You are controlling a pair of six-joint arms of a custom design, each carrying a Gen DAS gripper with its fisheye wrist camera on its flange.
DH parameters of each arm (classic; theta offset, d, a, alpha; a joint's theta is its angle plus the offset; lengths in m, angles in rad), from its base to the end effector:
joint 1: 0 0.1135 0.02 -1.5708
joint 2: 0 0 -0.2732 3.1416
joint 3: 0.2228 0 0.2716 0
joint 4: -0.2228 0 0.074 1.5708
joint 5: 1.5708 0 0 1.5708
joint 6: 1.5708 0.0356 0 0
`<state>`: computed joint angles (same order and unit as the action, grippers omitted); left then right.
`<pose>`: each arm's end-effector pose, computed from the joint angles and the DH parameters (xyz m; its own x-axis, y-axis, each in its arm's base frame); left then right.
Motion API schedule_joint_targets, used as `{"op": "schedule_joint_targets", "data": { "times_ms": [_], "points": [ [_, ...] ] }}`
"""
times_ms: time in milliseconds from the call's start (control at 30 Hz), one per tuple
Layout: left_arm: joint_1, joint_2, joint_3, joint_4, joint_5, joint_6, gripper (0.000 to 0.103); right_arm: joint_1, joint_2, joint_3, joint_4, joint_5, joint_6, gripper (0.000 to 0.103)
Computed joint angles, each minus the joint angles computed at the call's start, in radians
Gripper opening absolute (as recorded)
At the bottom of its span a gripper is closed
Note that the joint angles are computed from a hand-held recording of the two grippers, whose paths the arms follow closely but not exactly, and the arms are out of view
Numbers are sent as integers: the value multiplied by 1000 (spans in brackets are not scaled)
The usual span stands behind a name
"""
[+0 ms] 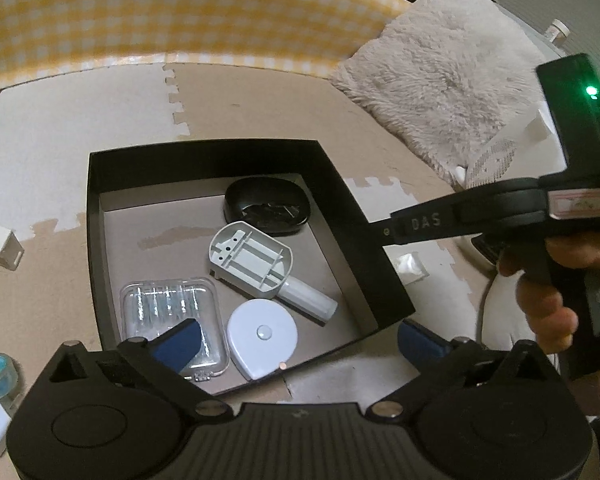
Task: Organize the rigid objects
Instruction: 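Move the left tool to the mint-green round lid and grasp it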
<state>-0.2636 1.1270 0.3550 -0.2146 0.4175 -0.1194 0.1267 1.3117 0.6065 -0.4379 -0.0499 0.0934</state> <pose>0.1827 -0.0643 0.1296 -0.8537 0.1176 -0.5073 0.3549 0.8443 -0.4015 0.2339 0.0316 0.1519 -0.9124 -0.0223 -0.4087 -0.0619 0.9946 0.0839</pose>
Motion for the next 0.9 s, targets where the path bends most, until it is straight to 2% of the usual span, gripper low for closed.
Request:
{"op": "schedule_joint_targets", "data": {
  "times_ms": [533,700,900],
  "points": [
    [-14,-206,21,-175,-75,82,103,-6,-1,0,-2,-12,6,3],
    [39,-292,33,-236,-69,116,103,-4,7,3,-12,-14,3,3],
    [170,-356,66,-299,-35,186,103,-6,0,-1,-16,-16,-2,3]
  ]
}}
